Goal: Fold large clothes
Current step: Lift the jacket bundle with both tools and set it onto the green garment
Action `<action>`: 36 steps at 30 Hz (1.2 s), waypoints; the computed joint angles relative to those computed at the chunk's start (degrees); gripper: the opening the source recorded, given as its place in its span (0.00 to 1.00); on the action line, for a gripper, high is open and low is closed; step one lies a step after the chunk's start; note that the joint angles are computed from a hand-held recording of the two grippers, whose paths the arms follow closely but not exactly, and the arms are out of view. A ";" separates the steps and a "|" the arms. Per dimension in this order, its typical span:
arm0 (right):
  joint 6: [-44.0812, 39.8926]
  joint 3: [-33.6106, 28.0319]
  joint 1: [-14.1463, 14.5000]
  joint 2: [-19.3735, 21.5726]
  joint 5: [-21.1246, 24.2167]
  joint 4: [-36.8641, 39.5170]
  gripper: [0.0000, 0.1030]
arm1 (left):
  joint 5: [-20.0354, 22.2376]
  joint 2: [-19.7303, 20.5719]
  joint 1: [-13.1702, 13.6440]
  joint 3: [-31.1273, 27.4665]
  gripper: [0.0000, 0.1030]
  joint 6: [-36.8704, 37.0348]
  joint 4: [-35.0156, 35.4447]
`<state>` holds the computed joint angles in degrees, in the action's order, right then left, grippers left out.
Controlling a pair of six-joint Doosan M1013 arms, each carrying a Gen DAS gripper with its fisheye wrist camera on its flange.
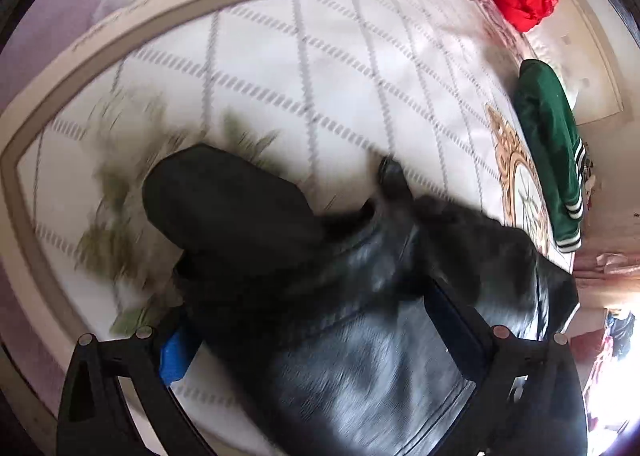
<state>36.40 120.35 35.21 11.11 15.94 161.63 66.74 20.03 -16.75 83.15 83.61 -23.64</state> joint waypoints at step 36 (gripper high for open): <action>62.14 -26.24 -37.82 -2.36 19.09 -94.32 0.37 | 5.03 27.40 -11.85 -61.56 0.20 -12.40 -1.79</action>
